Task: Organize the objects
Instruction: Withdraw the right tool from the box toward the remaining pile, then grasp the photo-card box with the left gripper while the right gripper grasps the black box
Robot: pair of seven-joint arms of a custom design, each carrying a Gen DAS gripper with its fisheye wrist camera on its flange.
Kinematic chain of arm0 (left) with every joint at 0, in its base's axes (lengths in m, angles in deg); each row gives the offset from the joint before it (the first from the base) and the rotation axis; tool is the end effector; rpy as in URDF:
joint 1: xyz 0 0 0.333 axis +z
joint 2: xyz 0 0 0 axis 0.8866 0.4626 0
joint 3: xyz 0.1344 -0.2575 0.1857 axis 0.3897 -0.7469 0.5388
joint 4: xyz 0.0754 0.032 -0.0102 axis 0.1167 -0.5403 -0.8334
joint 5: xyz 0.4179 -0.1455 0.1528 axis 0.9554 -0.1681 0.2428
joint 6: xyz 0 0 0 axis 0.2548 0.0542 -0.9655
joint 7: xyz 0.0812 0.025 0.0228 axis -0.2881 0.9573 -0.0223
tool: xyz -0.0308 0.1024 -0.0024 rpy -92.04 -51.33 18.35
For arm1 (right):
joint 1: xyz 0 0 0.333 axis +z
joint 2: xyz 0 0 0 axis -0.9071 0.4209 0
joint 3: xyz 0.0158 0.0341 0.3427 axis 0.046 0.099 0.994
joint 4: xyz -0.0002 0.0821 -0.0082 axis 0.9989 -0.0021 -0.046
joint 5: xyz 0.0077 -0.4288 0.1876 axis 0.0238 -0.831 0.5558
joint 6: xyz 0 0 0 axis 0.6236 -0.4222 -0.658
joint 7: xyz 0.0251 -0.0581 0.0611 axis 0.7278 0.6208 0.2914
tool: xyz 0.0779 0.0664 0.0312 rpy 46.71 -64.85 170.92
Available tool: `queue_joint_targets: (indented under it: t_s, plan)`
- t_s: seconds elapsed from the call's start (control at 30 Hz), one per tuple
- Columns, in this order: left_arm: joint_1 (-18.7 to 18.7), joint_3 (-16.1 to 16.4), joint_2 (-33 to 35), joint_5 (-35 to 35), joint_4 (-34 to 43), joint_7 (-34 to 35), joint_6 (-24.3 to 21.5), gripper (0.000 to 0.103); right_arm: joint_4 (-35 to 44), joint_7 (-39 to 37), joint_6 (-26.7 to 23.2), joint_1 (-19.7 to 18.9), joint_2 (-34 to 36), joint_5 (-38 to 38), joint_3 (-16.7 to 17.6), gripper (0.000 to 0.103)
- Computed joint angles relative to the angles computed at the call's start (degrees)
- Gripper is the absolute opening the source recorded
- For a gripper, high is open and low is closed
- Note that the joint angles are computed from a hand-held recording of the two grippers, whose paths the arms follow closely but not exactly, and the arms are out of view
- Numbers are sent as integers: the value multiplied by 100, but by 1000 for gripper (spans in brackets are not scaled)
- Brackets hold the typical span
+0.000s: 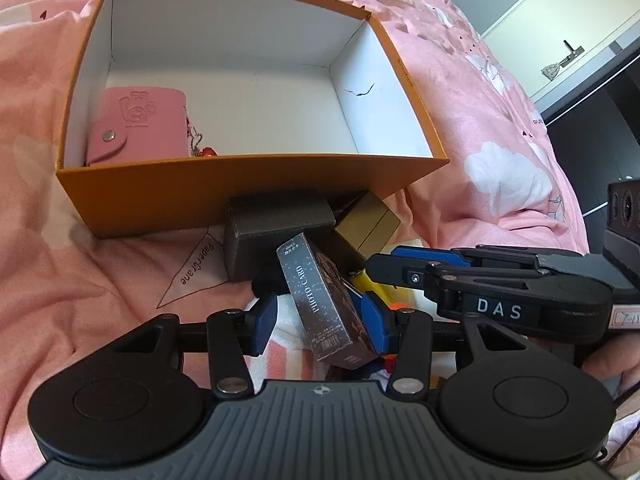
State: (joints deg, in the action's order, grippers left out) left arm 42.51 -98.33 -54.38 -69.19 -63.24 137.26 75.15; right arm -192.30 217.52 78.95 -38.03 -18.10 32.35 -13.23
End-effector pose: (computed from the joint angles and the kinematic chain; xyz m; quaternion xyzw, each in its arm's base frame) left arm 0.5367 -0.3996 0.4699 0.5034 -0.8133 0.2744 0.0986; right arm 0.4496 0.3739 0.4886 -0.5908 0.7543 -0.0931 0.2707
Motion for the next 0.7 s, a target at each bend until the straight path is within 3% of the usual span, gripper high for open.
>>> queue_joint_targets:
  t_s: [0.17, 0.47, 0.7]
  plan:
    - [6, -20, 341, -128, 214, -402, -135, 55, -131, 129, -228, -35, -109, -143, 43, 27]
    - [-107, -46, 583, 488, 362, -1084, 90, 54, -241, -205, -193, 45, -92, 99, -43, 29]
    - [-138, -59, 438, 826, 171, -1234, 348, 38, -231, -272, -231, 48, -56, 124, -11, 29]
